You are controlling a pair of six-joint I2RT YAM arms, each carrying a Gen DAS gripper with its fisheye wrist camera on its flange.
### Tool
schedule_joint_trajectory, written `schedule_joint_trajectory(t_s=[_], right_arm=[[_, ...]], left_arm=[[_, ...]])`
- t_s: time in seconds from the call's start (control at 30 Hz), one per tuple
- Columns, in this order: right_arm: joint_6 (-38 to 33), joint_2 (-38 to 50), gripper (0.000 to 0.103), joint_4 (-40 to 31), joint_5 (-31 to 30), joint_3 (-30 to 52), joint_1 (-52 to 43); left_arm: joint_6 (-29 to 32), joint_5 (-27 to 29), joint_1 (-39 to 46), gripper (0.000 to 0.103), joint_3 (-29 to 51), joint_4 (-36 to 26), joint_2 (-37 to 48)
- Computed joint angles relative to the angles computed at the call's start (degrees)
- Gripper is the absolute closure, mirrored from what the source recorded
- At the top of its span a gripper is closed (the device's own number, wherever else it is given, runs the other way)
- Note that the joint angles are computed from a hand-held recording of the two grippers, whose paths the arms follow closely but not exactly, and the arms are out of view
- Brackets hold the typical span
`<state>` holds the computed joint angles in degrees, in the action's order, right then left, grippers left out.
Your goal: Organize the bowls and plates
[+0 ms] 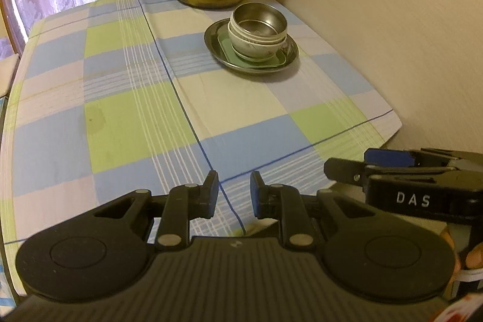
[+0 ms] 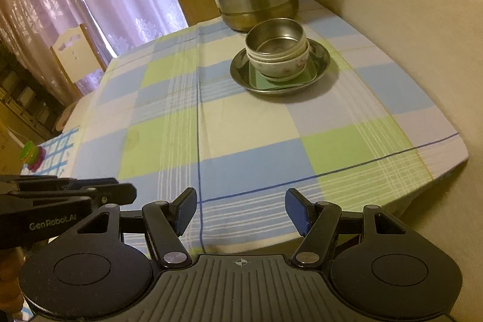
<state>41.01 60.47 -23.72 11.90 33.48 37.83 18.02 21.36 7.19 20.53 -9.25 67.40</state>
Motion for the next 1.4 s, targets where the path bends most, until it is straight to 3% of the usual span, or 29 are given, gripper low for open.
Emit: schedule_joint_trajectory(t_s=[1.4], right_arm=[[-0.1, -1.7, 0.038, -1.2, -0.4, -1.1, -0.7]], left_arm=[[-1.3, 0.5, -2.3, 0.084, -0.3, 0.1, -0.6]])
